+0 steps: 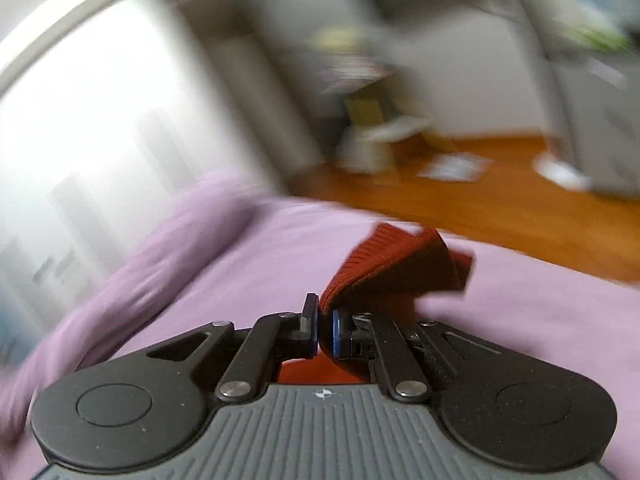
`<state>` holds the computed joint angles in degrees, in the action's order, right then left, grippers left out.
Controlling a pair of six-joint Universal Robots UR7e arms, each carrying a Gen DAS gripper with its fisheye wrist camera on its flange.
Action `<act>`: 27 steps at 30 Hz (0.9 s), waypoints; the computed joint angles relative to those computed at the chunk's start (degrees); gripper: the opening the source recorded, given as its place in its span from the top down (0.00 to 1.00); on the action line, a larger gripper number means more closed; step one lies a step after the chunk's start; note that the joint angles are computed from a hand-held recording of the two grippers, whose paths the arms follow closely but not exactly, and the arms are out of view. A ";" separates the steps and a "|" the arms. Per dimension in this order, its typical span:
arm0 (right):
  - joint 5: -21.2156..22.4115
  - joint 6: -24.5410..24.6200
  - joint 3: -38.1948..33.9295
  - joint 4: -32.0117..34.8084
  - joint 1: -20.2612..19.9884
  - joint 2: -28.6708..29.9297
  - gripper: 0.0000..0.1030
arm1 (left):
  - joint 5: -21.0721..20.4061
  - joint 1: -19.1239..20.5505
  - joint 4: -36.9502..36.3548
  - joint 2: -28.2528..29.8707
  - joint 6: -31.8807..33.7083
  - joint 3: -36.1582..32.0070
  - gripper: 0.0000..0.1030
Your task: Fold small clothes
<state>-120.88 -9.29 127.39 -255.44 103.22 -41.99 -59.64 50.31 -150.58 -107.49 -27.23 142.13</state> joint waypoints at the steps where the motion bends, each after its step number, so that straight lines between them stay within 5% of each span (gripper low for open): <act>1: 2.11 -3.99 -1.76 1.79 2.10 1.96 0.94 | -0.99 0.34 -2.03 0.97 1.22 -0.32 0.08; 5: 5.74 -15.54 -9.45 11.62 8.31 11.02 0.94 | -6.04 4.71 -8.14 6.68 5.15 -3.14 0.08; 11: -2.08 -23.56 -18.19 25.04 11.68 21.15 0.93 | -11.23 12.85 -6.29 13.80 4.62 -8.55 0.15; 13: -3.13 -20.48 -16.95 30.93 11.72 20.43 0.82 | -14.88 15.24 -6.54 15.12 4.89 -9.44 0.17; 16: 2.20 -14.92 -11.64 24.84 10.66 18.57 0.59 | -19.11 17.57 -9.81 17.43 5.34 -9.54 0.20; 19: 4.89 -6.04 -6.01 18.82 8.19 16.00 0.59 | -23.11 19.43 -10.55 20.75 4.64 -10.74 0.27; 23: 5.86 1.09 -1.68 12.21 5.19 16.81 0.60 | -23.05 19.72 -9.75 22.96 2.19 -10.85 0.33; 27: 10.02 3.17 -0.95 9.57 3.01 17.79 0.60 | -24.35 20.93 -11.14 24.41 -1.59 -11.64 0.43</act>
